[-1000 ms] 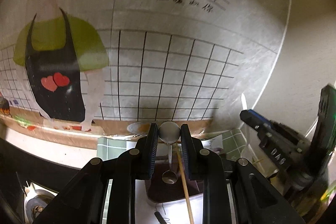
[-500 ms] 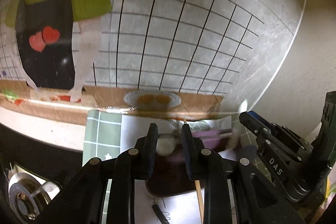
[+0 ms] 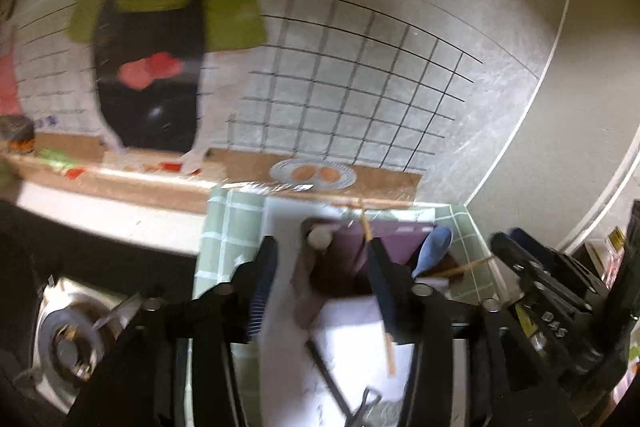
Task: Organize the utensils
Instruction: 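Raise both held spoons over the purple caddy and open both tools to drop them, then move both open tools back down toward the remaining spoons on the mat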
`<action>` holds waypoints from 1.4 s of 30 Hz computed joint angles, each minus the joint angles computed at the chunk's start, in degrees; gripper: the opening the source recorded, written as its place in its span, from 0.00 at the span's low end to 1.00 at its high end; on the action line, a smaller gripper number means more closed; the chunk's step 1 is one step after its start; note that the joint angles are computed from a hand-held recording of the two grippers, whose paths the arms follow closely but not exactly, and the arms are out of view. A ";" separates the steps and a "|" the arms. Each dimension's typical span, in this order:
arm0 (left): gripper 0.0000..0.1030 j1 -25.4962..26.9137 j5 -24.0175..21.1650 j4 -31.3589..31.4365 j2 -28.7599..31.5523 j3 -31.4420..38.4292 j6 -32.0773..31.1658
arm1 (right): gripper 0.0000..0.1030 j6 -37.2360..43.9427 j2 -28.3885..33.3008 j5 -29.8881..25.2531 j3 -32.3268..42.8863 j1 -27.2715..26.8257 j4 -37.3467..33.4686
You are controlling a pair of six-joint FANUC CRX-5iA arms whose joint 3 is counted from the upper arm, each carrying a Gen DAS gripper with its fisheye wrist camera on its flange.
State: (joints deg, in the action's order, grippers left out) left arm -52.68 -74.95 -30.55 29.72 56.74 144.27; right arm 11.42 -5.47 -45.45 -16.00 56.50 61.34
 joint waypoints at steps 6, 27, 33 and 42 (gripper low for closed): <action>0.52 -2.73 -3.06 -1.80 -6.80 -10.29 4.42 | 0.50 0.10 -4.98 -8.96 -4.67 7.50 -2.73; 0.57 -7.94 -15.79 -2.61 -14.52 -22.88 11.28 | 0.52 36.61 12.95 -5.35 11.49 16.72 -36.82; 0.59 -8.75 -16.80 -3.91 -15.15 -22.16 11.28 | 0.25 35.15 15.14 -7.91 13.90 16.20 -37.01; 0.59 -6.84 -11.93 1.06 -12.21 -20.64 6.73 | 0.00 18.26 0.39 -12.63 1.22 15.78 -31.03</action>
